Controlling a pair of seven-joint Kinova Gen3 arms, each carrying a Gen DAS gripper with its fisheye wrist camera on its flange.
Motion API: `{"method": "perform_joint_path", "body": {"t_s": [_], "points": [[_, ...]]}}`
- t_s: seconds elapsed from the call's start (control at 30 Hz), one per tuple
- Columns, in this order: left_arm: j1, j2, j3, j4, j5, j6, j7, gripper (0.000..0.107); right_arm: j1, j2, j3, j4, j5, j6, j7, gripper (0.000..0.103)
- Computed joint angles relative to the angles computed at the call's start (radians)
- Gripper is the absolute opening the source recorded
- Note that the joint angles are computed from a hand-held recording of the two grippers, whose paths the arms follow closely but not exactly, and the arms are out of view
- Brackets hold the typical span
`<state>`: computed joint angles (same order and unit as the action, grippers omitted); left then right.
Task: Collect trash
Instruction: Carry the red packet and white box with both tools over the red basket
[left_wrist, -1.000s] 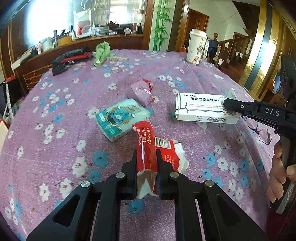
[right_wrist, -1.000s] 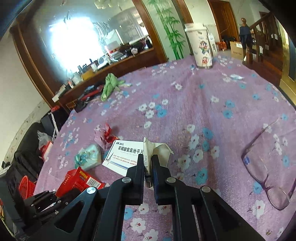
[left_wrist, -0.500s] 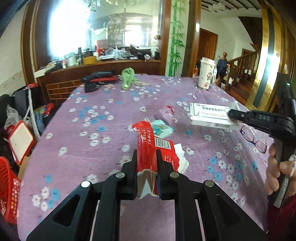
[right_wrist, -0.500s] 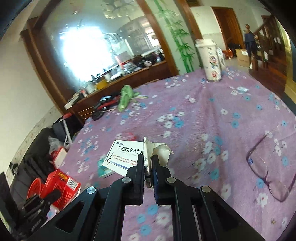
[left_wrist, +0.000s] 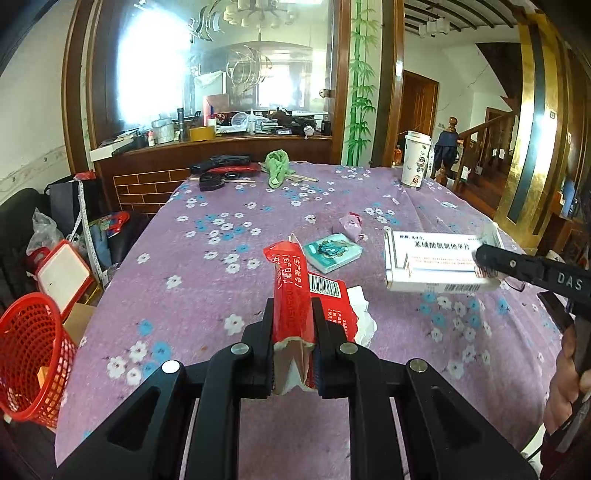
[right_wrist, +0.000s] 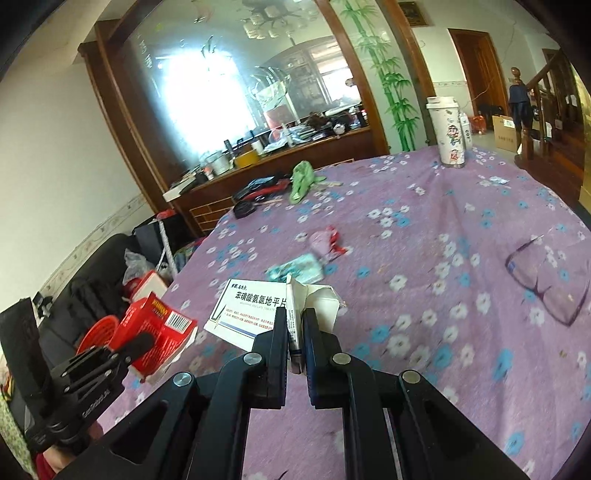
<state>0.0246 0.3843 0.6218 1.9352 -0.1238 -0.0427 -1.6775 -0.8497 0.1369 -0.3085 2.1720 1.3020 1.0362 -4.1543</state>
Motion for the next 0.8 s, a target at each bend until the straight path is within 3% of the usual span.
{"method": "perform_joint_path", "body": {"t_s": [0.17,0.27,0.47,0.8], "points": [[-0.082,-0.001,0.061,0.031,-0.025,-0.017,0.009,0.015,-0.027,0.031,-0.005,-0.048,-0.025,0.029,0.040,0.009],[-0.048,-0.014,0.002,0.041,-0.021,-0.027,0.020,0.015,-0.035,0.048,0.005,-0.070,-0.024,0.020,0.057,0.009],[-0.113,-0.006,0.025,0.053,-0.052,-0.036,0.045,0.015,-0.037,0.077,0.030,-0.124,-0.029,-0.009,0.127,0.009],[-0.270,0.021,0.133,0.053,-0.108,-0.038,0.085,0.015,-0.041,0.122,0.068,-0.220,-0.043,-0.045,0.252,0.009]]}}
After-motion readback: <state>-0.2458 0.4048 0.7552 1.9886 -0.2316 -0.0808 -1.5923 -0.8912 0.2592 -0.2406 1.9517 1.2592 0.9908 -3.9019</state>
